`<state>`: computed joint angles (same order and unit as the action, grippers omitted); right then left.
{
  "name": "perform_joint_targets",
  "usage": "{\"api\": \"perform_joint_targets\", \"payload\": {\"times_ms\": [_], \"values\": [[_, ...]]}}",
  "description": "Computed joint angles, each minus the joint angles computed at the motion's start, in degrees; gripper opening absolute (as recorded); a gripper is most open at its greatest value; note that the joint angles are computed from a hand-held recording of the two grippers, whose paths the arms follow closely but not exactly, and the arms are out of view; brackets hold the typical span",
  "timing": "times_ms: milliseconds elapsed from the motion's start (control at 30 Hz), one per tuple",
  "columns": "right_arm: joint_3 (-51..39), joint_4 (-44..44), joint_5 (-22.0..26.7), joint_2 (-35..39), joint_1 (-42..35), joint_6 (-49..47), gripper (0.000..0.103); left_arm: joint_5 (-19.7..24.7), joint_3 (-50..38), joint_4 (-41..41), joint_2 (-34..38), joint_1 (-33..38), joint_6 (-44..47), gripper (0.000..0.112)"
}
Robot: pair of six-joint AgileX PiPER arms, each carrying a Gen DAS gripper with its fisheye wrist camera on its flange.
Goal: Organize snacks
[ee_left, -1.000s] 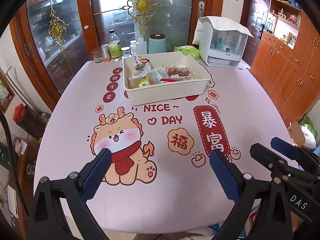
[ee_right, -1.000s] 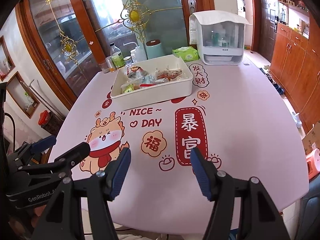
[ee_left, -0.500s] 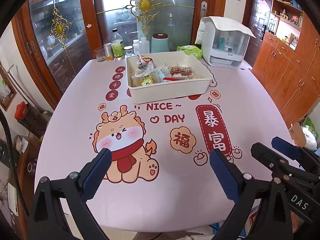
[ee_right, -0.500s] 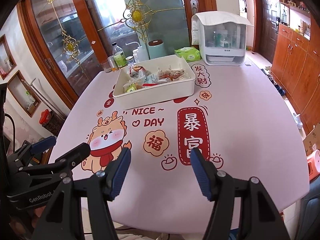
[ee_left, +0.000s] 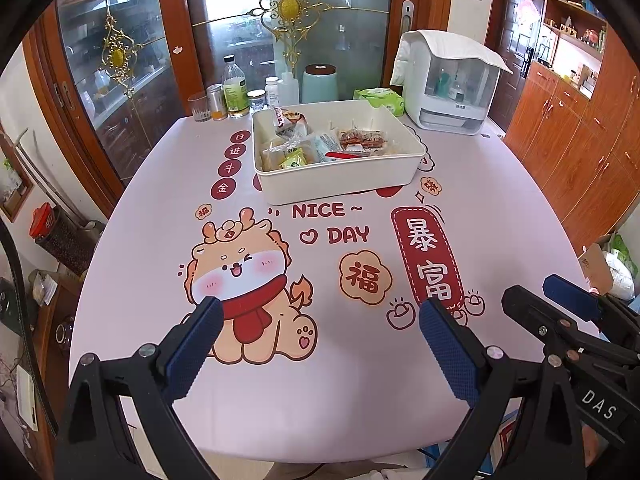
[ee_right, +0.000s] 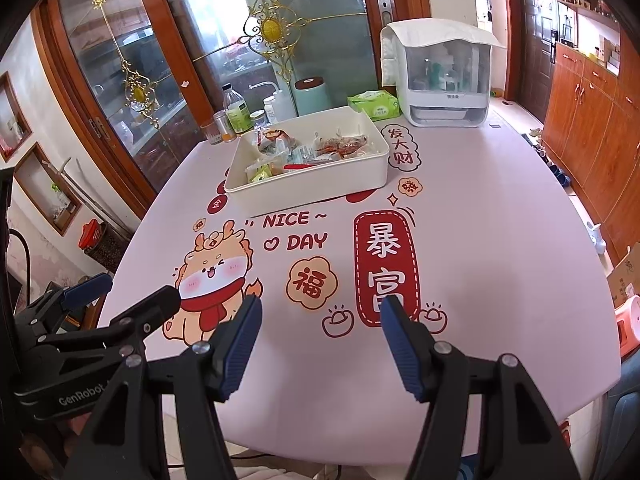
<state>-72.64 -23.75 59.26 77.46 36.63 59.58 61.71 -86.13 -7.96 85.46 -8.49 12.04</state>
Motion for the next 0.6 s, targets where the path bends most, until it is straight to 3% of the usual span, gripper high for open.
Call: {"api": "perform_joint_targets", "payload": {"times_ms": [600], "values": [[1.86, -0.11, -0.92, -0.86, 0.13, 1.09, 0.062, -0.32, 0.57, 0.67, -0.11, -0.78, -0.86, 0.098]]}}
